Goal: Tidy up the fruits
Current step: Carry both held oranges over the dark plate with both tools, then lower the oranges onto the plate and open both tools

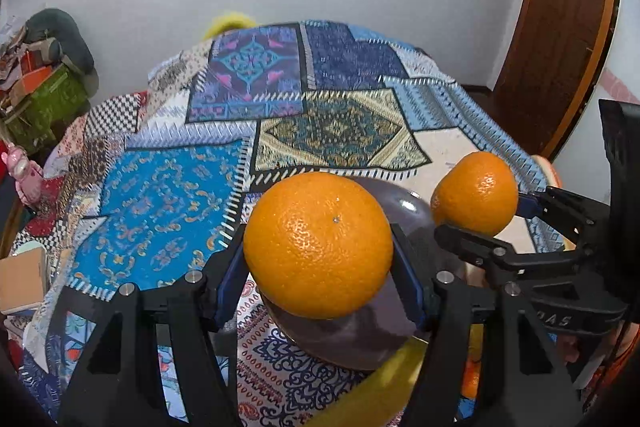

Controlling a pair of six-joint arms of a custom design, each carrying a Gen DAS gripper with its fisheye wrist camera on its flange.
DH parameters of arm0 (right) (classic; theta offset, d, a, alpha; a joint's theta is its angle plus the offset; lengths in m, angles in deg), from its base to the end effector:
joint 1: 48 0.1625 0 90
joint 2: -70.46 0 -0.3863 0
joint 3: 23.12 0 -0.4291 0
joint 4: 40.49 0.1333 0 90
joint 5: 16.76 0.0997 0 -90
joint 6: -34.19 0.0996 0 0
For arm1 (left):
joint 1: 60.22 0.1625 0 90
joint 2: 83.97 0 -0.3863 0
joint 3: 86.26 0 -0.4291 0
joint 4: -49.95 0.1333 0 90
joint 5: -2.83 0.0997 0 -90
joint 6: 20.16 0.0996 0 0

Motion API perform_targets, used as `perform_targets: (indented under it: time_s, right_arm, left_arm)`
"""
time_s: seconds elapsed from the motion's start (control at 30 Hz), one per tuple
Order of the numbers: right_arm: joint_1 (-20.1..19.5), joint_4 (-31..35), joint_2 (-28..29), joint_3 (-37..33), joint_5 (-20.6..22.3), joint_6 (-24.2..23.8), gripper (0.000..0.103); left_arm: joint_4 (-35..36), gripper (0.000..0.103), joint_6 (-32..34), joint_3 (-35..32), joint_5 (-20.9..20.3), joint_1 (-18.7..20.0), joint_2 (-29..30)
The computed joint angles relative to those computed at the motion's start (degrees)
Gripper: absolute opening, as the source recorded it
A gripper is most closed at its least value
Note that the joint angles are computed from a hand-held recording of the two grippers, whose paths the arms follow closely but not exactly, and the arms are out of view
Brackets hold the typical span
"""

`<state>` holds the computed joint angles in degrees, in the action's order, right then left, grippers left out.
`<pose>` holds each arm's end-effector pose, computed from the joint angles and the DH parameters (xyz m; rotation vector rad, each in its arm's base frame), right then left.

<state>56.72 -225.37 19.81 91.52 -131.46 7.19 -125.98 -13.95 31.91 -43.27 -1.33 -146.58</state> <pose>0.2323 -0.5233 0.0491 0.7749 -2.4728 0.6500 -0.1071 -0.5692 0.1401 0.5140 2.3345 -0.8362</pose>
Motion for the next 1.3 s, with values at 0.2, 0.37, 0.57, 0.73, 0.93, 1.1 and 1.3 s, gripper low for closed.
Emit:
perform_targets:
  time_s: [0.2, 0.37, 0.57, 0.73, 0.93, 1.1, 1.3]
  right_arm:
    - [-0.9, 7.5, 0.5, -1.8, -0.2, 1.0, 0.067]
    - [-0.7, 10.0, 1.2, -2.8, -1.4, -1.2, 0.067]
    - [-0.7, 12.5, 2.7, -4.7, -1.9, -1.9, 0.067]
    - [-0.7, 15.5, 3.3, -5.9, -2.0, -1.3, 0.067]
    - [-0.5, 15.6, 3.5, -5.8, -2.4, -1.4, 0.067]
    - [-0.4, 13.0, 3.3, -5.4, -1.8, -1.9, 0.069]
    - [0.5, 9.9, 1.3, -3.9, -1.4, -3.3, 0.071]
  left_arm:
    - [3.0, 0.065, -0.7, -2.0, -0.4, 1.7, 1.8]
    - [5.0, 0.065, -0.3, -3.2, -1.1, 2.7, 2.8]
    - [8.7, 0.065, -1.4, -5.3, -3.2, 3.6, 3.8]
    - [11.9, 0.065, -3.4, -6.7, -4.6, 4.5, 4.3]
    - [14.7, 0.065, -5.9, -7.5, -6.6, 5.4, 4.4]
    - [8.0, 0.066, -0.7, -5.0, -4.3, 3.3, 3.7]
    - [6.3, 0.066, -0.5, -2.6, -4.1, 1.3, 0.6]
